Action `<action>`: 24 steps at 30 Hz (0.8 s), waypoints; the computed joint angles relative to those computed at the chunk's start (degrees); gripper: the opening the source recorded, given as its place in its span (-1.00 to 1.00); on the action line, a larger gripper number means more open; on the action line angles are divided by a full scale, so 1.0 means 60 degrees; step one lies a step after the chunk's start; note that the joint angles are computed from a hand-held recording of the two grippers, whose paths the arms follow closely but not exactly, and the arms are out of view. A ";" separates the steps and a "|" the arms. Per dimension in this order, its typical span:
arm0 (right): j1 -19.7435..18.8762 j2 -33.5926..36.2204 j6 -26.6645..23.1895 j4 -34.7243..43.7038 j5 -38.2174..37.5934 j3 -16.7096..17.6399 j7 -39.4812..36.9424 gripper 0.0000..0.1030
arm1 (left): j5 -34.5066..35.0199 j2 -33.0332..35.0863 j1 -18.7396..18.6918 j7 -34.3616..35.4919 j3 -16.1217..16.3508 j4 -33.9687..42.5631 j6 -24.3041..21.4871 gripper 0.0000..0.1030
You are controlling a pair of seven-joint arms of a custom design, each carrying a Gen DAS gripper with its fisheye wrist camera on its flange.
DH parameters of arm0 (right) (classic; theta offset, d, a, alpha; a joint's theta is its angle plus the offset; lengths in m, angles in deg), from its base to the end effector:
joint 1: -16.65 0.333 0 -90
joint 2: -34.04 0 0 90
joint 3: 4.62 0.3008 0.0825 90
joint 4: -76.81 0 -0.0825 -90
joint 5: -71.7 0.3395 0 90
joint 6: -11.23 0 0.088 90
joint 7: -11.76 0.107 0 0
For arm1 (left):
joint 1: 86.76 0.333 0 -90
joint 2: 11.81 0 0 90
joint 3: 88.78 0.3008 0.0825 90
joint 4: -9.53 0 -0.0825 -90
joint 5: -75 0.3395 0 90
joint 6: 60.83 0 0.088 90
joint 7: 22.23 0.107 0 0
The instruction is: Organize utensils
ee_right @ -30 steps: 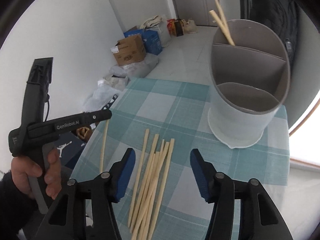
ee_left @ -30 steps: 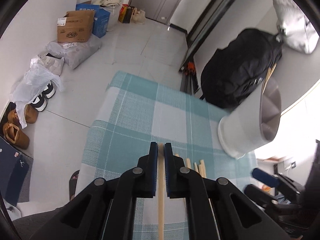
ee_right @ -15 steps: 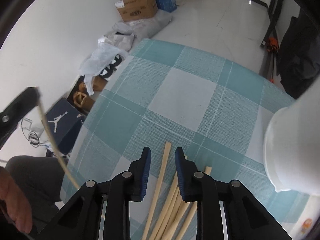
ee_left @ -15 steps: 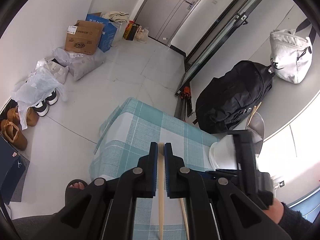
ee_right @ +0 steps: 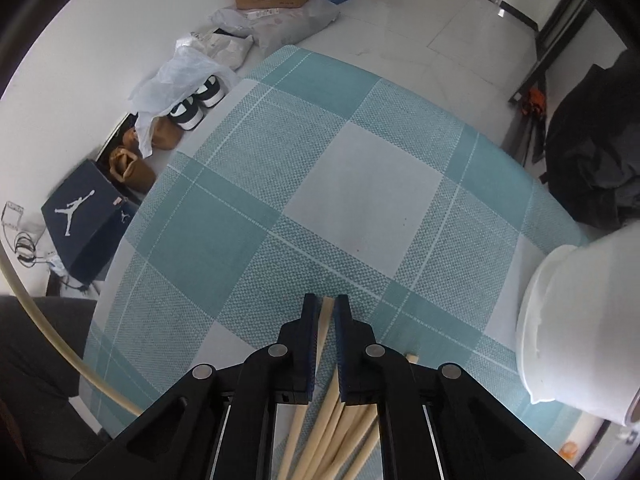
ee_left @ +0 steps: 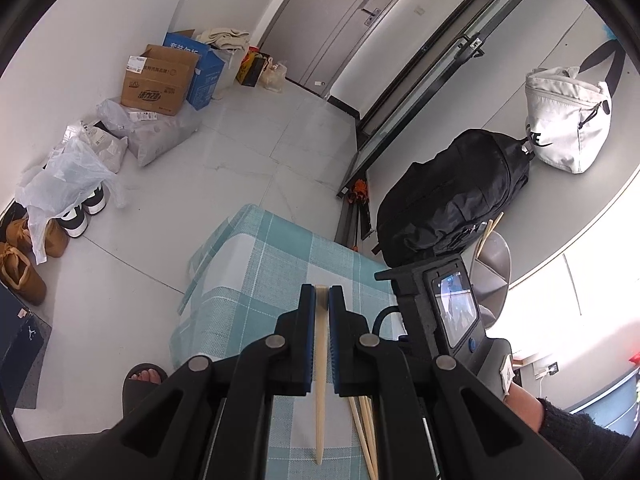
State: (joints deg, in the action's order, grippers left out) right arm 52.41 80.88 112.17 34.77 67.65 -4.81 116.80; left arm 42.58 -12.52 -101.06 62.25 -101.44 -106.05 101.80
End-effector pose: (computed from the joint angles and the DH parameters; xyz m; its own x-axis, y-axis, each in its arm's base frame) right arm 0.5903 0.4159 0.4817 0.3558 -0.9344 0.0164 -0.9103 -0.3505 -0.2202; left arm 0.5084 -0.2280 0.5526 -0.1068 -0.8348 0.5401 -0.7887 -0.2596 -0.5572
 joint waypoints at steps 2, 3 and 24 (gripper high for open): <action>-0.0001 -0.0820 0.0993 -0.1502 -0.0068 -0.0047 0.0282 -0.87 | 0.0177 -0.0026 -0.0003 -0.0066 -0.0006 -0.0018 -0.0013 -0.95; -0.0041 -0.1187 0.1454 -0.2152 -0.0075 -0.0024 0.0415 -0.87 | 0.0320 -0.0043 -0.0005 -0.0190 -0.0009 -0.0041 0.0016 -0.95; -0.1701 -0.8507 1.0007 -1.2335 -0.2630 0.1192 0.4537 -0.90 | 0.2516 -0.0132 -0.0489 -0.0685 -0.0283 0.0568 -0.0083 -0.95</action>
State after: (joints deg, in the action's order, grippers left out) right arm 42.20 29.84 172.21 -39.24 51.87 2.34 144.02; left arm 57.68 -13.32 -104.00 58.14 -103.14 -102.64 101.30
